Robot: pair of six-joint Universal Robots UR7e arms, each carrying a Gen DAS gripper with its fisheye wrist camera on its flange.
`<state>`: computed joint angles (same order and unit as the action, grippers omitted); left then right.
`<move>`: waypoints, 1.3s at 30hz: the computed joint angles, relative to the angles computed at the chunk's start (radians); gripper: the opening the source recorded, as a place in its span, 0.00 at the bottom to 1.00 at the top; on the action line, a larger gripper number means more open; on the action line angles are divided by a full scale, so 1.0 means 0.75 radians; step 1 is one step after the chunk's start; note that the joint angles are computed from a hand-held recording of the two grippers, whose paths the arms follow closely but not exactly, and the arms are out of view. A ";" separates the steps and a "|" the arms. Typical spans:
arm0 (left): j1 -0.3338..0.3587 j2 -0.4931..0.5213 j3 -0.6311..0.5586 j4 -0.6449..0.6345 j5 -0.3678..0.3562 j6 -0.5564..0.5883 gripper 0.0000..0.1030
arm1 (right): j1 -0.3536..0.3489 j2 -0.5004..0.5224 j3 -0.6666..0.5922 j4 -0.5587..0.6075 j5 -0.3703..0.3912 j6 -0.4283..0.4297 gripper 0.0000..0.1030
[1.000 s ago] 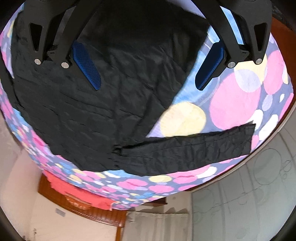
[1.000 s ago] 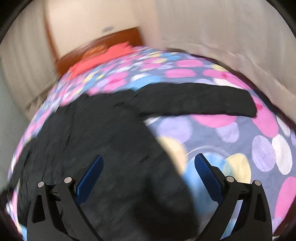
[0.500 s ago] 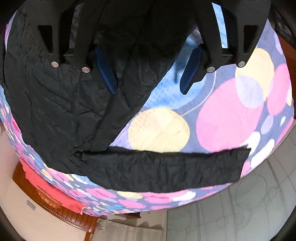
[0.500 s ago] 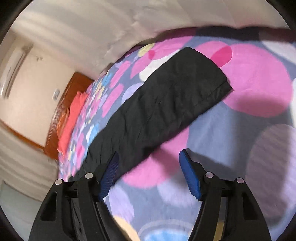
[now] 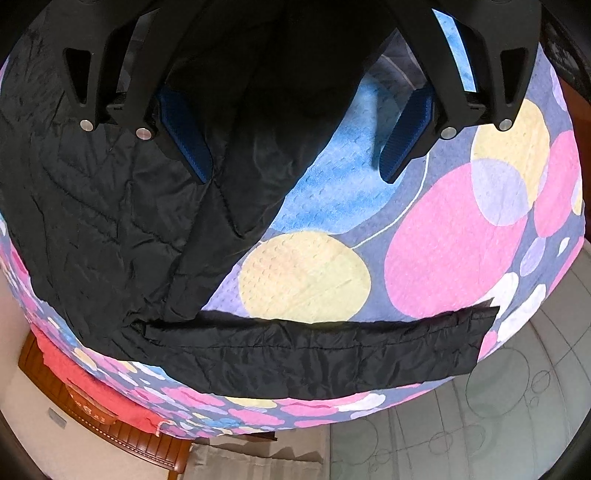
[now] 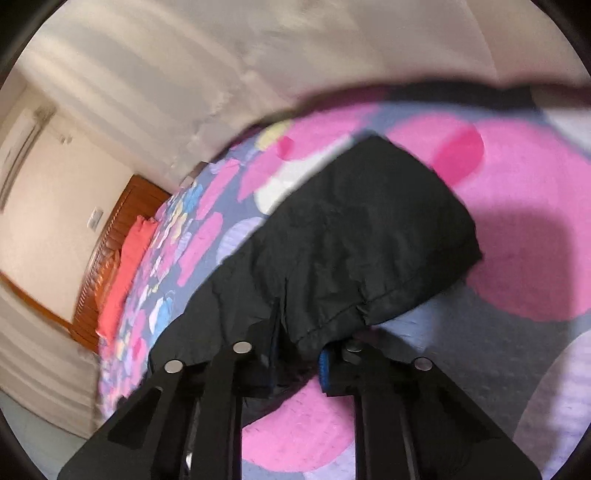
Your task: Fold large clothes
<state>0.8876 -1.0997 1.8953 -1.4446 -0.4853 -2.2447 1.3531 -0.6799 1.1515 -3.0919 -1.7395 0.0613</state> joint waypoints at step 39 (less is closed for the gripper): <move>0.037 0.042 0.026 -0.010 0.072 0.045 0.96 | 0.567 0.452 -0.071 0.415 -0.176 -1.101 0.19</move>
<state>0.9155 -1.0679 1.9146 -1.4524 -0.4317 -2.2110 1.7782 -0.3408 1.0982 -2.7805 -1.8718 -0.7642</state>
